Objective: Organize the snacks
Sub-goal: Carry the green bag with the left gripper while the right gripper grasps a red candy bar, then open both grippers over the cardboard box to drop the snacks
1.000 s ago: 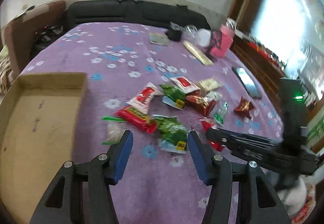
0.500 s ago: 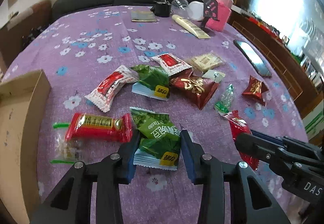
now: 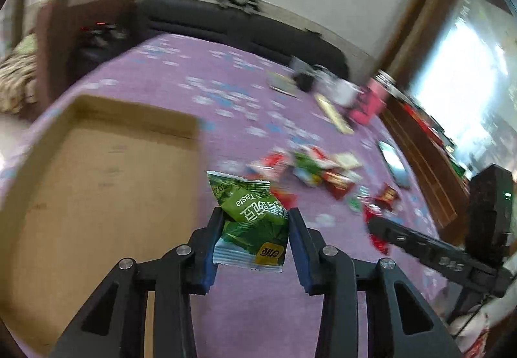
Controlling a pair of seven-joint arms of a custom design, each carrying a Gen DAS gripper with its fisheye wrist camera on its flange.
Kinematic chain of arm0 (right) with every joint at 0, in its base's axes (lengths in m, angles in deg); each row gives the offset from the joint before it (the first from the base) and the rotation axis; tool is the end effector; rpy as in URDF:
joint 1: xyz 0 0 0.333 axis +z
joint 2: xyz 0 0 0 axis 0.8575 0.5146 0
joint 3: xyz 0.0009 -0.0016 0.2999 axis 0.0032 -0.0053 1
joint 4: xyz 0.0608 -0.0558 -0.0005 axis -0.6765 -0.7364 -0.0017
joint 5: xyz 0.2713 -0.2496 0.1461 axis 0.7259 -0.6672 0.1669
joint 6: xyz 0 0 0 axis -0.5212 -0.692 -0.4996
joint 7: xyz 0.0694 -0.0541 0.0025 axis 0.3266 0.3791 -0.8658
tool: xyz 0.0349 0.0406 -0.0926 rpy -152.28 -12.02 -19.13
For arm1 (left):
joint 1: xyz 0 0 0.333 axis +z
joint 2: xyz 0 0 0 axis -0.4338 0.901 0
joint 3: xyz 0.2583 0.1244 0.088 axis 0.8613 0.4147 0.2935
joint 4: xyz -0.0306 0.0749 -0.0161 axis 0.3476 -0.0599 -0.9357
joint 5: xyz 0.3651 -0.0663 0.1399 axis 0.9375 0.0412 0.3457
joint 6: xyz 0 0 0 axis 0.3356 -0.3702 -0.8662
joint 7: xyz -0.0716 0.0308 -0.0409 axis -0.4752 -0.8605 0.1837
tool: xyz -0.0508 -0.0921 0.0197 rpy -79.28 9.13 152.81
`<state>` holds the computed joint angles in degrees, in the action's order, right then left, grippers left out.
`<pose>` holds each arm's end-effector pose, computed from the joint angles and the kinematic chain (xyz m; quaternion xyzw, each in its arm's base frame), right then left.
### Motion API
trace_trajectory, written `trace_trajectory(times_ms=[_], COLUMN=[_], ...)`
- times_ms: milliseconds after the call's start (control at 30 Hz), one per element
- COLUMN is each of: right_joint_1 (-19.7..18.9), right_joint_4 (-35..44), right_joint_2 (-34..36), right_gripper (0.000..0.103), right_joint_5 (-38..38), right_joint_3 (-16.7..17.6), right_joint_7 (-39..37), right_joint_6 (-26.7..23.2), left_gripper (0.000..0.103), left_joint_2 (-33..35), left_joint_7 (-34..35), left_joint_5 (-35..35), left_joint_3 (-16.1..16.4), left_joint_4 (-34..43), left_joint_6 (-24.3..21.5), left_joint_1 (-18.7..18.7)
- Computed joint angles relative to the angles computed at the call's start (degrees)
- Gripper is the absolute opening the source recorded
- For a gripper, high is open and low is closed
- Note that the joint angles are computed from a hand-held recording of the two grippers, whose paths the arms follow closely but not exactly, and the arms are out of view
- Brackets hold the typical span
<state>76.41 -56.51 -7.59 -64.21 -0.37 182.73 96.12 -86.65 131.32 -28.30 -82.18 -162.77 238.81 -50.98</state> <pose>0.4127 0.3306 0.4368 -0.6226 0.6688 -0.0965 0.3947 0.4564 -0.1939 0.4494 -0.5996 0.6860 -0.3995 0.1013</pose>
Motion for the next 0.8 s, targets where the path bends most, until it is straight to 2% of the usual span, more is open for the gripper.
trace_trajectory(times_ms=[100, 167, 200, 300, 400, 533, 667, 733, 800], right_joint_1=[5.1, 8.3, 9.4, 11.7, 14.7, 19.2, 22.6, 23.8, 24.2], right_joint_4=[5.3, 10.1, 12.8, 19.7, 28.4, 35.9, 40.6, 42.0, 43.0], right_joint_2=[4.4, 8.4, 10.6, 16.1, 23.1, 29.1, 32.8, 34.0, 34.6], right_gripper=[0.018, 0.018, 0.018, 0.018, 0.018, 0.018, 0.018, 0.018, 0.019], right_joint_5=[7.2, 13.6, 17.2, 21.6, 23.8, 25.0, 26.2, 26.2, 26.7], right_joint_3=[-1.5, -1.7, -1.1, -0.1, 0.2, -2.3, -4.9, -6.0, -6.5], right_joint_7=[-8.9, -16.5, -20.8, -27.4, -32.0, -34.4, -35.7, -35.5, -35.4], right_joint_6=[-0.2, -1.2, -2.0, -4.6, -9.0, -13.2, -16.1, -17.4, -18.7], left_gripper=[0.041, 0.041, 0.041, 0.041, 0.041, 0.042, 0.042, 0.043, 0.047], left_joint_2=[-3.7, -5.5, -6.2, -7.2, -7.2, -7.3, -7.2, -7.2, -7.5], left_joint_7=[-8.0, -15.4, -17.7, -20.8, -23.0, -23.4, -22.1, -21.4, -21.6], left_joint_5=[8.0, 15.8, 18.2, 21.6, 24.0, 24.7, 23.9, 23.2, 23.0], left_joint_3=[-2.2, -6.5, -7.7, -7.3, -6.2, -1.0, 5.3, 7.0, 7.2], left_joint_4=[-4.8, -7.6, -8.7, -10.7, -11.7, -12.6, -12.7, -12.5, -12.6], left_joint_6=[2.0, 3.0, 3.4, 3.2, 3.0, 2.2, 2.5, 2.1, 2.2], left_joint_1=[6.6, 14.2, 16.7, 19.1, 19.6, 16.3, 11.2, 9.8, 9.9])
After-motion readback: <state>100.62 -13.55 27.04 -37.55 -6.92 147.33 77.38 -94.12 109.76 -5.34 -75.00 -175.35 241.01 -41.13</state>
